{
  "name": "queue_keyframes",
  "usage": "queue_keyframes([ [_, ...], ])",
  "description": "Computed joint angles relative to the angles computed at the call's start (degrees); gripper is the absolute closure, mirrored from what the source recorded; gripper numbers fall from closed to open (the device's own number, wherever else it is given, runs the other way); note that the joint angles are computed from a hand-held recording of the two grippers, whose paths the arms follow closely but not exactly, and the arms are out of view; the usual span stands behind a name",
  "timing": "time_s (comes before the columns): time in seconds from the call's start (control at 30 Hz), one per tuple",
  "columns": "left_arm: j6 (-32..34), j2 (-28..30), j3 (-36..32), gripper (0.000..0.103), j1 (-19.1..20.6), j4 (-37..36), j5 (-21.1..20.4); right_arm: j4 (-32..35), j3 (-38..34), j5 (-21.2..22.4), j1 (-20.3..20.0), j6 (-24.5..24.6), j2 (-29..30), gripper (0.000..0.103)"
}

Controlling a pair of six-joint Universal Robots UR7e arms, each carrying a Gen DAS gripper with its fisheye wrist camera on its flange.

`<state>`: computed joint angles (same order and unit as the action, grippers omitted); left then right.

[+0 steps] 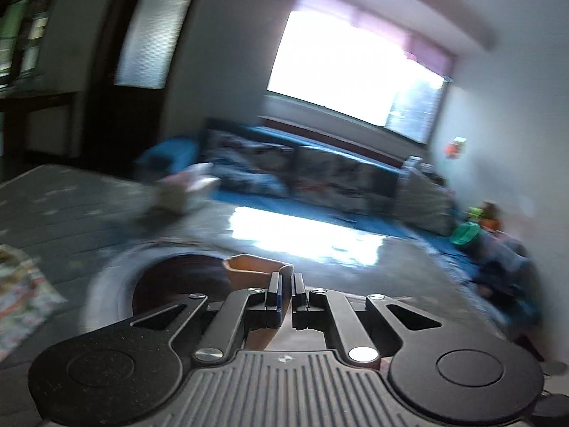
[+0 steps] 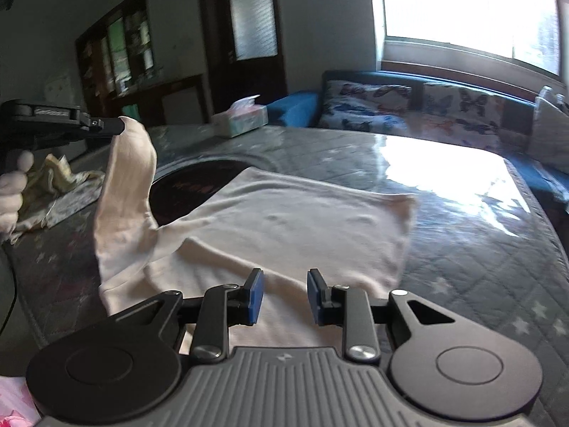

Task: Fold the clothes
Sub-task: 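Grasp the remaining sleeve with the left gripper and lift it, then fold the held sleeve over the body with the left gripper and release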

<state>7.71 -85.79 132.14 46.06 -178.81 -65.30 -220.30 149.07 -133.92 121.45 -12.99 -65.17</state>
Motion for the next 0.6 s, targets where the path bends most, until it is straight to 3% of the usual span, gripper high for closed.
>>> queue_keyframes([
  [0.27,-1.72,4.76,2.71,0.098,-4.60,1.99,-9.25,-4.31,4.21,-4.83,0.53,2.36,-3.69,0.077],
  [0.6,-1.56,8.85,6.34,0.097,-6.28,5.80,-13.64,-6.51,7.03,-6.71,-1.11,5.61,-4.36,0.077],
])
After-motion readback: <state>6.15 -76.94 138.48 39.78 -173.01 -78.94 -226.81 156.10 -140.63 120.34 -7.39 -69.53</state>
